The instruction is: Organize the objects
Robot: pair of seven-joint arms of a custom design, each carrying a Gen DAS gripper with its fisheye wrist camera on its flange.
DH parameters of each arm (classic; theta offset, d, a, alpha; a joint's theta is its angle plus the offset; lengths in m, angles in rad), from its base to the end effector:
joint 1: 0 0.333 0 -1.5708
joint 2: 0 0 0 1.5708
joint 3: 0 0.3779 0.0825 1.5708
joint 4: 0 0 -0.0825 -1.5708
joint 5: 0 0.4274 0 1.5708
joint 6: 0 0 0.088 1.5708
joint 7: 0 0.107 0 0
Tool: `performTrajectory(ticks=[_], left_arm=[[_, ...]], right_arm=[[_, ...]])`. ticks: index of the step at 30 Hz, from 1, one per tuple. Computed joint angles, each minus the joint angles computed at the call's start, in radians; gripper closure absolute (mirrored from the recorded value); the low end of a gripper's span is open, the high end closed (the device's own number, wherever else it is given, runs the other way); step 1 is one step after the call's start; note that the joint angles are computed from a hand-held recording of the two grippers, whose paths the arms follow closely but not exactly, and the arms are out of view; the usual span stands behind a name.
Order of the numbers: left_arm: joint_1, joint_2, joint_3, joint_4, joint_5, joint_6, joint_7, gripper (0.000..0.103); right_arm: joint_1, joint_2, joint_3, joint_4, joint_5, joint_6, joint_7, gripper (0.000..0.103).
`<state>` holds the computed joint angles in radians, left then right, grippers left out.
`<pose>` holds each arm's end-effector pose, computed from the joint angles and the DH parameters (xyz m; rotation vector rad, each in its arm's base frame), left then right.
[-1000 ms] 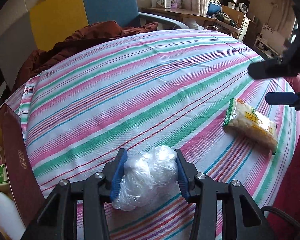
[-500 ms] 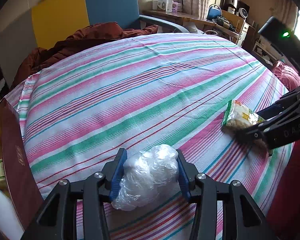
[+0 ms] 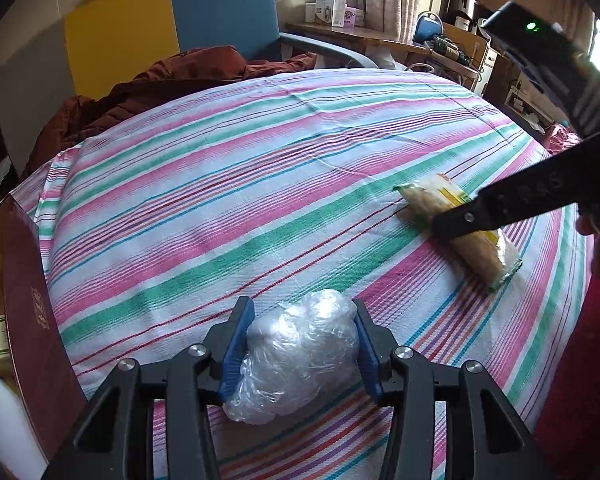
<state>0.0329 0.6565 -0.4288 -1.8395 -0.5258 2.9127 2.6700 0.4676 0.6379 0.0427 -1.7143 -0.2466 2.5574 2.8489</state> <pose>0.7073 -0.2192 0.2511 -0.9853 2.6669 -0.8628 0.6641 0.3706 0.2583 -1.3783 2.5721 -0.1597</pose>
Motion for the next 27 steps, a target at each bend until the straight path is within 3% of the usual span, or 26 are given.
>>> performTrajectory(ticks=[3, 7, 12, 14, 18, 27], left_arm=[[0.007, 0.002, -0.009, -0.003, -0.006, 0.006, 0.006, 0.054], [0.019, 0.005, -0.023, -0.005, -0.015, 0.010, 0.015, 0.054], [0.020, 0.005, -0.023, -0.003, -0.020, 0.002, 0.016, 0.053], [0.021, 0.005, -0.024, -0.004, -0.023, 0.005, 0.020, 0.053], [0.025, 0.005, -0.028, -0.007, -0.027, 0.006, 0.027, 0.053], [0.024, 0.004, -0.028, -0.009, -0.033, 0.011, 0.030, 0.053]], right_arm=[[0.016, 0.002, -0.016, 0.001, -0.025, -0.010, 0.013, 0.051], [0.009, 0.012, -0.001, 0.015, -0.030, -0.025, -0.024, 0.035], [0.011, 0.014, 0.002, 0.019, -0.030, -0.047, -0.056, 0.027], [0.002, 0.010, 0.010, 0.004, -0.022, -0.022, -0.071, 0.019], [-0.004, 0.020, 0.023, 0.022, -0.011, -0.061, -0.128, 0.006], [-0.008, -0.017, 0.018, -0.040, 0.000, -0.039, -0.149, 0.004]])
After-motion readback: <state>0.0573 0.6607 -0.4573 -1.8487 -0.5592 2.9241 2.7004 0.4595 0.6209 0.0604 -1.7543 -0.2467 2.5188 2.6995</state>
